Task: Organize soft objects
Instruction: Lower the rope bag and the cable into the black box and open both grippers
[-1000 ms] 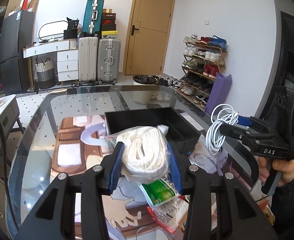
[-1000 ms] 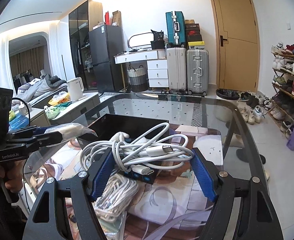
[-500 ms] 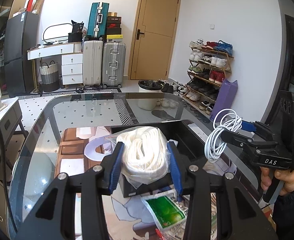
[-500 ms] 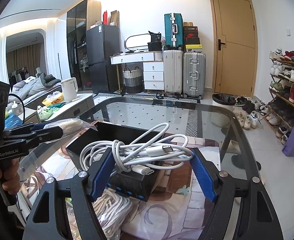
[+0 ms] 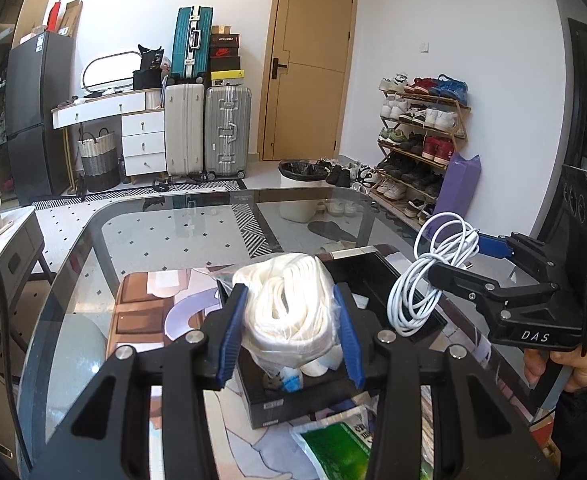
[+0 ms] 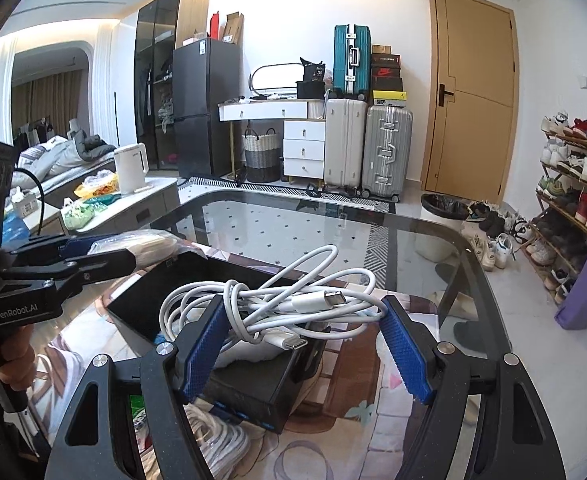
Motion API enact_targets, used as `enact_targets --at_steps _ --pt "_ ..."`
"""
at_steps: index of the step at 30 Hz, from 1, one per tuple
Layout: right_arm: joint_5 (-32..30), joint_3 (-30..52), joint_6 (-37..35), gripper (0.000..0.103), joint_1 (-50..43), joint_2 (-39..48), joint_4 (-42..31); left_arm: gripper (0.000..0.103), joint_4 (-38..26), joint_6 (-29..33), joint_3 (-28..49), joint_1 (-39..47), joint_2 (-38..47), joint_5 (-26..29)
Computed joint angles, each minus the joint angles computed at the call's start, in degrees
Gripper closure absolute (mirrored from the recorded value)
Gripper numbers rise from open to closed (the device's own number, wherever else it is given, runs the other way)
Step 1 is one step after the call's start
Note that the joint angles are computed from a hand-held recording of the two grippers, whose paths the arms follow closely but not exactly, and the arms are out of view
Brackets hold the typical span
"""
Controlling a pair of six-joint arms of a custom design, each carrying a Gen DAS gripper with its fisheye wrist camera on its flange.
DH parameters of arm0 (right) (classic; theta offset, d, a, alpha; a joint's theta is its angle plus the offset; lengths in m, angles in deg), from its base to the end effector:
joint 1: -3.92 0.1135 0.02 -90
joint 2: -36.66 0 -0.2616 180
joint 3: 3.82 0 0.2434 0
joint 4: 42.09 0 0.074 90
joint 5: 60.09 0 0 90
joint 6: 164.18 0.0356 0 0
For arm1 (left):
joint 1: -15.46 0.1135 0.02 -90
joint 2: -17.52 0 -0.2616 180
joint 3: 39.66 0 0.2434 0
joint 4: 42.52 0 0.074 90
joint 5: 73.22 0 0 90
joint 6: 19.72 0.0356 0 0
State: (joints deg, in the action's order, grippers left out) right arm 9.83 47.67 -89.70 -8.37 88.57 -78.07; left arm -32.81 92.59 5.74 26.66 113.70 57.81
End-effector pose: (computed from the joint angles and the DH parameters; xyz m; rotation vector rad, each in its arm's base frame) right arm 0.1868 -0.0282 0.2539 -0.2534 2.1491 0.1088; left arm 0.2773 0.0311 0.1188 0.5579 2.0509 -0.4759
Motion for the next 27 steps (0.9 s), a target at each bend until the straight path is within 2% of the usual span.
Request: enact_targets --at_steps 19,27 --pt "8.26 0.89 -0.73 0.026 8.49 11.15 7.81 0.061 3.2 0.56 3.69 -4.43 6.53 -3.9" --pt "9.12 1.27 -1.07 0.026 9.84 14.3 9.35 0.061 3.85 2.38 4.22 -5.07 8.21 -3.39"
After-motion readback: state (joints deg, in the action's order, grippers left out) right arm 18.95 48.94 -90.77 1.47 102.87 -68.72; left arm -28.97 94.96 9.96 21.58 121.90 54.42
